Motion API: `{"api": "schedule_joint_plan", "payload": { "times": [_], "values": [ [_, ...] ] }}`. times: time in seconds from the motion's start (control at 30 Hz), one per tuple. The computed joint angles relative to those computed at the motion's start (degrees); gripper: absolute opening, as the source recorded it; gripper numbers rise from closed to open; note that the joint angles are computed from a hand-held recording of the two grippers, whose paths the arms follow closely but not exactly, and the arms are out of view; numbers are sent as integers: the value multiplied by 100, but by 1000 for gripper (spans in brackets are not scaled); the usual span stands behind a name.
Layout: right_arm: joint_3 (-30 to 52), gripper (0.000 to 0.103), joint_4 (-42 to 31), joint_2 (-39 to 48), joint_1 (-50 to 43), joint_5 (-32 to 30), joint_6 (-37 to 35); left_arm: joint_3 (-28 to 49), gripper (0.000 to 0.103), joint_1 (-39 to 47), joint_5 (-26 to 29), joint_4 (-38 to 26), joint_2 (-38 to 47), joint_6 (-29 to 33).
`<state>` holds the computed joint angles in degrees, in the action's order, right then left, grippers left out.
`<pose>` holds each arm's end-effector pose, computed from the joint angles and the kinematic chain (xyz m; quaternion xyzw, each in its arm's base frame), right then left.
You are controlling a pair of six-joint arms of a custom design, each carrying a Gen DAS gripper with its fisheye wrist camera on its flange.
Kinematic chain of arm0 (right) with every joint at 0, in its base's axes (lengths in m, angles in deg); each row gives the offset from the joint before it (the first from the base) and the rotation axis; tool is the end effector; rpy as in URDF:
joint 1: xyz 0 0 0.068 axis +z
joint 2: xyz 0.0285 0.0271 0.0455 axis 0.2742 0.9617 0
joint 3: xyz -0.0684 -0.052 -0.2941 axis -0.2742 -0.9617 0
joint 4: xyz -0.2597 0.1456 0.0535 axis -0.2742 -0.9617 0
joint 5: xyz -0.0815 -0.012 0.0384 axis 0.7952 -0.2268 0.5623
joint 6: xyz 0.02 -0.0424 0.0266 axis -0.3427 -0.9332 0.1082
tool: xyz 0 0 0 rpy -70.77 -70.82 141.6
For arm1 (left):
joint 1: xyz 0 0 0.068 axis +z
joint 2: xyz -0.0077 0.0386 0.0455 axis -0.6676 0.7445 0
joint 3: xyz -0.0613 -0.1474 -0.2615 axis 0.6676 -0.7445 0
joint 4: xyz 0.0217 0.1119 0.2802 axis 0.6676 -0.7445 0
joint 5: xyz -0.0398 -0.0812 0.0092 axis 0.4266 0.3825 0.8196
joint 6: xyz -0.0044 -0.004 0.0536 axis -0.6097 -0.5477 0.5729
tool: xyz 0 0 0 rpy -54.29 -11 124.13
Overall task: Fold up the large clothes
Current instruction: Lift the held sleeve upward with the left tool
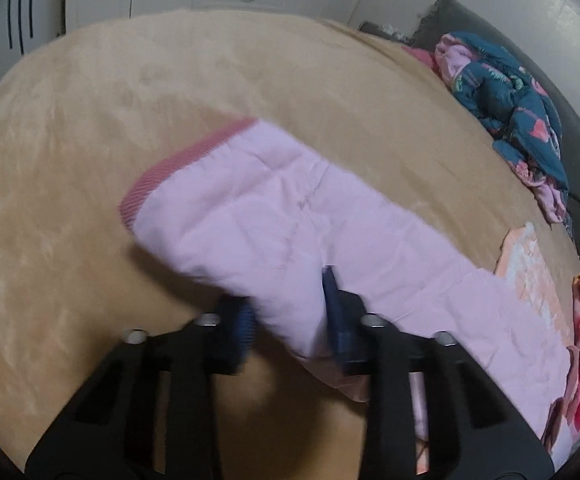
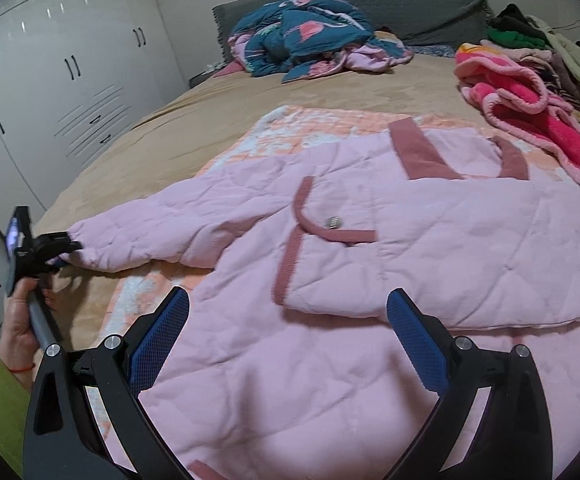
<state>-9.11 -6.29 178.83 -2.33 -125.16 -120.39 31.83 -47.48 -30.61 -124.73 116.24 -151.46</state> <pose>0.3677 -0.0958 0.2215 -0.2863 0.8738 0.2157 0.3287 0.1835 0.0002 0.2011 -0.5830 0.7398 0.0564 0.3311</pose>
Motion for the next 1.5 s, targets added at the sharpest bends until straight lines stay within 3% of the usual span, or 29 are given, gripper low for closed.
{"api": "schedule_joint_plan", "payload": {
  "times": [0.27,0.4,0.5,0.63,0.77,0.97,1.5],
  "values": [
    [231,99,-293,60,-241,-187,-111,575,13,-761,-691,-879,-689,-298],
    [444,99,-504,109,-411,-295,-227,990,12,-1257,-1191,-1134,-550,-533],
    [679,99,-703,167,-569,-405,-249,1482,11,-1845,-1774,-1455,-291,-739],
    [999,99,-1002,254,-856,-616,-401,2566,11,-2981,-2678,-2479,518,-1366],
    [1341,99,-1398,388,-1167,-775,-697,3646,11,-3548,-3110,-3319,1385,-1696],
    [1886,99,-2336,719,-1524,-841,-1512,4771,11,-3897,-3345,-3947,2210,-1727],
    [3848,99,-4044,2029,-2381,-1265,-1997,7394,10,-4416,-3517,-4834,4170,-1384]
  ]
}}
